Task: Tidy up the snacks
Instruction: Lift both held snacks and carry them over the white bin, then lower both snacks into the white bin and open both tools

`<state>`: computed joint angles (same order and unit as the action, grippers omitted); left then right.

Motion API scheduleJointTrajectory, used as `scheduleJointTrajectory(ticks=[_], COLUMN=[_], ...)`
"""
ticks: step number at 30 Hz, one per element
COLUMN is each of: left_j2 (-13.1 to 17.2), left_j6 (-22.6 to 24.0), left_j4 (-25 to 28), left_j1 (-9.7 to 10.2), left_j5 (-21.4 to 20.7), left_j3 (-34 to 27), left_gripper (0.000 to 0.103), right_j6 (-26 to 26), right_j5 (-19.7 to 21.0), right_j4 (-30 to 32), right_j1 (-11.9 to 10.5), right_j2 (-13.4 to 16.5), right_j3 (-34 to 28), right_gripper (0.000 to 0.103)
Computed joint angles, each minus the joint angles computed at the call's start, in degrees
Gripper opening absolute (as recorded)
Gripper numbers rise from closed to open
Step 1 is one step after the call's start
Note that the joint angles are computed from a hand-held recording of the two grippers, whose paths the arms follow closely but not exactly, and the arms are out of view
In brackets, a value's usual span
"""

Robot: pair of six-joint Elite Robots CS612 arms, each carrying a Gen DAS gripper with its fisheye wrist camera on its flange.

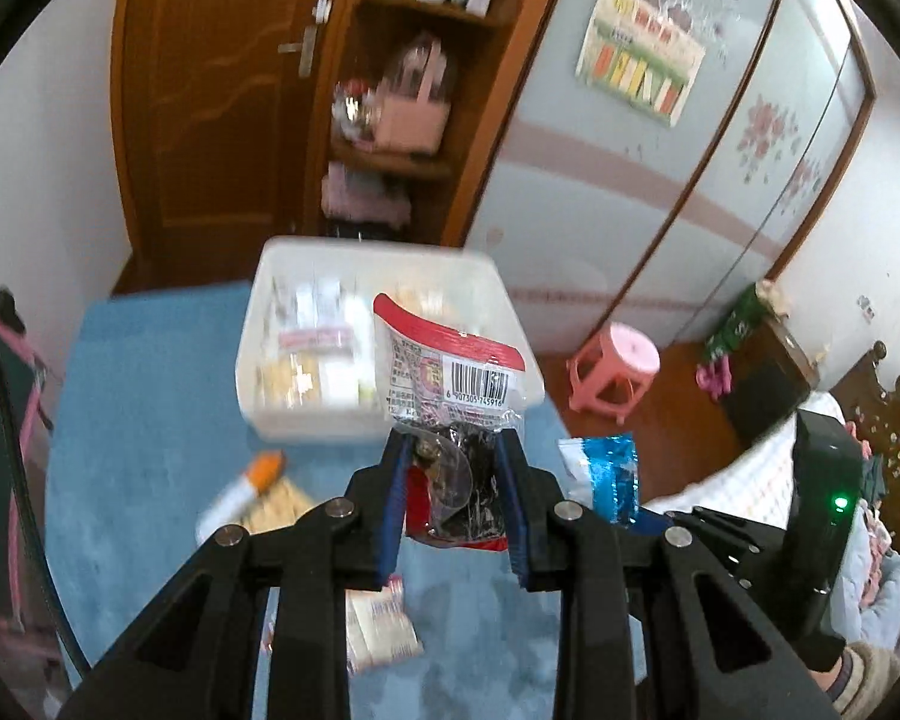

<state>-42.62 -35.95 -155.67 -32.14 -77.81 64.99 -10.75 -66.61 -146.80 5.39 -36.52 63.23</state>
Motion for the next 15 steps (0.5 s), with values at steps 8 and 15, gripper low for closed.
scheduleJointTrajectory(ticks=[8,15], left_j2=[3.7,7.8], left_j6=[2.8,5.0], left_j4=[3.7,8.5], left_j1=[2.12,3.58], left_j5=[4.5,6.3], left_j3=[-10.2,-18.9], left_gripper=[0.026,0.026], right_j6=[4.7,8.5], right_j5=[1.5,1.3], right_j4=[-2.4,-0.5], right_j1=[0.6,1.2], right_j2=[4.9,10.8], right_j3=[-12.2,-24.6], right_gripper=[0.026,0.026])
